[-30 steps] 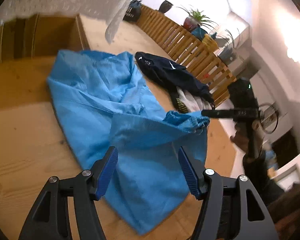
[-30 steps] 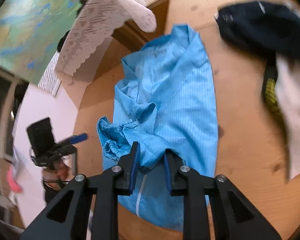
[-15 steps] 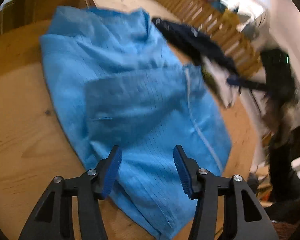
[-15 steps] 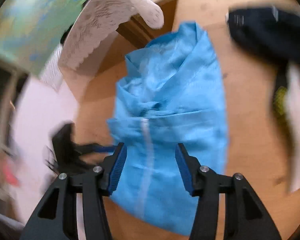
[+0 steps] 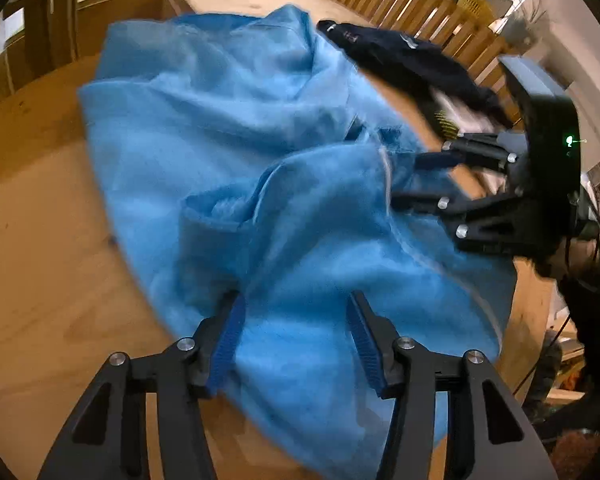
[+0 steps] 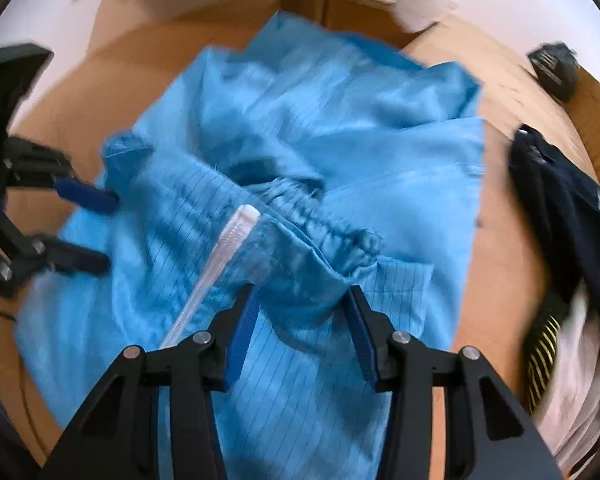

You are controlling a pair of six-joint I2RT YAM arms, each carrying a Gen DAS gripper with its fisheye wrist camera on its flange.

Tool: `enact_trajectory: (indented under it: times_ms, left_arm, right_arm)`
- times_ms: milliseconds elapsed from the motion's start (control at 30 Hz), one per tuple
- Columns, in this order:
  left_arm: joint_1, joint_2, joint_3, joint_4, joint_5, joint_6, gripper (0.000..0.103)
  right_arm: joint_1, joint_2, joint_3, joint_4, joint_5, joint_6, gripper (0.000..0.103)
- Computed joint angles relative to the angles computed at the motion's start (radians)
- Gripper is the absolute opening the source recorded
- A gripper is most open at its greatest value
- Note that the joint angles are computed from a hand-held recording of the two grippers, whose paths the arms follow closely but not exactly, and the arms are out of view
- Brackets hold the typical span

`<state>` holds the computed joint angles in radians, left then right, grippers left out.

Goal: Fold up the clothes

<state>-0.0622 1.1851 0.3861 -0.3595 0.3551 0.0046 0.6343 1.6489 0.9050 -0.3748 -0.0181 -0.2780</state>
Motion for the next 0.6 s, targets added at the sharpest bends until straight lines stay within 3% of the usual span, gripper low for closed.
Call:
enact_trajectory:
  times_ms: [100, 233, 367, 500, 600]
  left_arm:
    - [-0.014, -0.125, -0.004, -0.084, -0.041, -0.009, 0.05]
    - [-0.217, -0.234, 0.043, -0.125, -0.141, -0.075, 0.056]
    - [-0.337, -0.047, 0.092, -0.002, -0.198, -0.109, 0.057]
    - [-0.31, 0.162, 0.133, 0.06, -0.201, -0.116, 0.056]
    - [-0.282, 0.174, 0.101, 0.068, -0.188, -0.107, 0.057]
  right_arm:
    - [-0.047, -0.116, -0.055, 0.01, -0.034, -0.003, 0.044]
    - [-0.154, -0.264, -0.133, -0.012, -0.125, -0.018, 0.044]
    - [-0.147, -0.262, -0.18, 0.023, -0.062, -0.03, 0.044]
    - [-0.114, -0.182, -0.183, 0.067, -0.068, -0.055, 0.044]
    - [-0.049, -0.166, -0.236, 0.157, 0.005, -0.073, 0.045]
